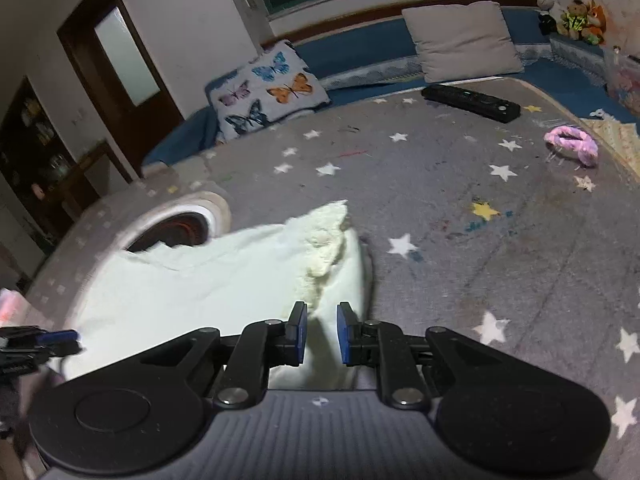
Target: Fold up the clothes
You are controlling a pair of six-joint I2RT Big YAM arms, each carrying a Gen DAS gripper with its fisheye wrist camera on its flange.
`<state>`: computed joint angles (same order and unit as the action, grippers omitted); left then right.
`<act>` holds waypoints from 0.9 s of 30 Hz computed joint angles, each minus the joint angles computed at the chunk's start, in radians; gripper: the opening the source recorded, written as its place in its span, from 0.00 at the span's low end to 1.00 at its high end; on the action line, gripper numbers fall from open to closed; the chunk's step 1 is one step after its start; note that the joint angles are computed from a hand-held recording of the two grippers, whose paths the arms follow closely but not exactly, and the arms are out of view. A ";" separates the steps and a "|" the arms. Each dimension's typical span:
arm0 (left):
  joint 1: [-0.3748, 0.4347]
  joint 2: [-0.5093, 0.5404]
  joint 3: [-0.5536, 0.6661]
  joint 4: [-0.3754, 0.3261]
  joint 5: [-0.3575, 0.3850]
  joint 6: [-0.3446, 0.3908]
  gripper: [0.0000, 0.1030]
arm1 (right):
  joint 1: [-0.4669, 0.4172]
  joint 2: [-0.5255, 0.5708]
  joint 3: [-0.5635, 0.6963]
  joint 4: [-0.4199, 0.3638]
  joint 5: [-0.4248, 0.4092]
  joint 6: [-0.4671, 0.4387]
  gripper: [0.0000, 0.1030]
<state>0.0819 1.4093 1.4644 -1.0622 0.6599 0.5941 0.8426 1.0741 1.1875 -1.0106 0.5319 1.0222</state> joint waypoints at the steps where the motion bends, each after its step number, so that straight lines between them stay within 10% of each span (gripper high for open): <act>1: 0.002 -0.001 -0.002 0.001 0.002 -0.002 0.25 | -0.005 0.006 0.002 -0.015 0.000 0.002 0.16; 11: -0.056 -0.079 -0.047 0.070 0.011 -0.020 0.35 | -0.067 0.000 -0.026 0.072 -0.023 -0.037 0.34; 16: -0.155 -0.099 -0.049 0.036 0.119 0.012 0.34 | -0.082 0.001 -0.028 0.098 -0.064 -0.053 0.06; 27: -0.416 -0.040 -0.033 0.010 0.134 0.074 0.23 | -0.053 0.029 0.069 0.104 -0.041 -0.230 0.02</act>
<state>-0.3338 1.3692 1.4317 -1.0524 0.7942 0.6679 0.7898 1.1036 1.2570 -0.9071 0.4906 0.7920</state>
